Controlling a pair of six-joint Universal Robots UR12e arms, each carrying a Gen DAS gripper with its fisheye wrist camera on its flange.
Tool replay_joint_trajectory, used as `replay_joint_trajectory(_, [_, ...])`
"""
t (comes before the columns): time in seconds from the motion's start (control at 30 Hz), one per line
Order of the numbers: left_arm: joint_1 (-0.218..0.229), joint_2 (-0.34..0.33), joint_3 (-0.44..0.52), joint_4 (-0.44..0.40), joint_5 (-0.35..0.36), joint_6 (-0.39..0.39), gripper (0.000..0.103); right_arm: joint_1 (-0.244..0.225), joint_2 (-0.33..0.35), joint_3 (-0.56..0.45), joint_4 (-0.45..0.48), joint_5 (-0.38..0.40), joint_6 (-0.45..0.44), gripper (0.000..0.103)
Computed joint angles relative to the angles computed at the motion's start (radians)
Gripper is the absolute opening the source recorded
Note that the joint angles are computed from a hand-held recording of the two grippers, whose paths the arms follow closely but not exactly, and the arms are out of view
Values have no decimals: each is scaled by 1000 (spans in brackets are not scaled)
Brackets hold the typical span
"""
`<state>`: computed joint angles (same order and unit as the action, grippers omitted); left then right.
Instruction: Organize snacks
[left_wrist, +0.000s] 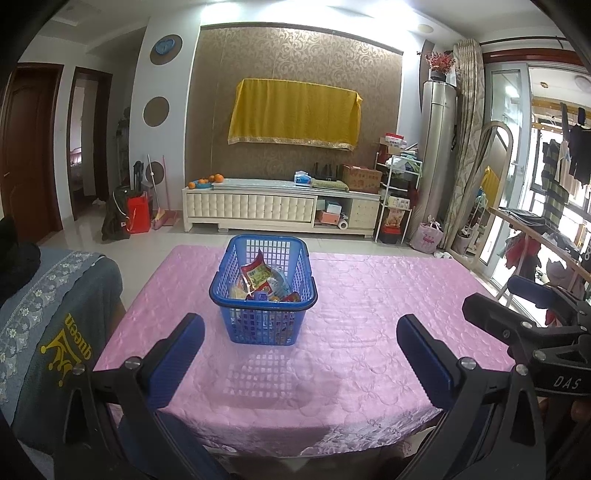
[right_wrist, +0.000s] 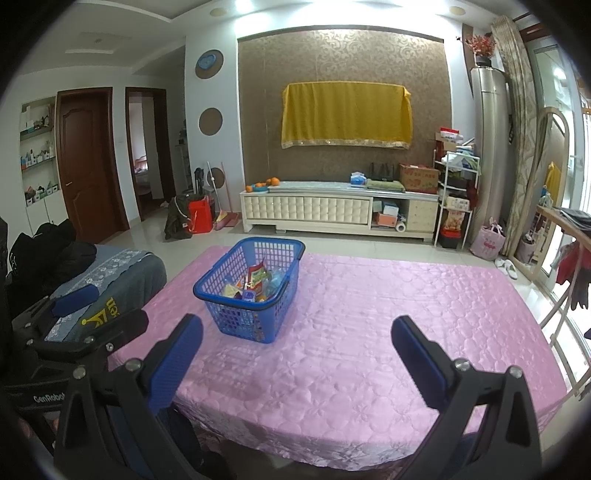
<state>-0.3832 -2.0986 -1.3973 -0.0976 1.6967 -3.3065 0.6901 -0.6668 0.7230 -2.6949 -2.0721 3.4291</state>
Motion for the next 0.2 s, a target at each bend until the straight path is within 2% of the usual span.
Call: replay_joint_trajectory(0.2, [3,3,-5,3,-7,-5,103,-5,-9,15,-6,20,8,103])
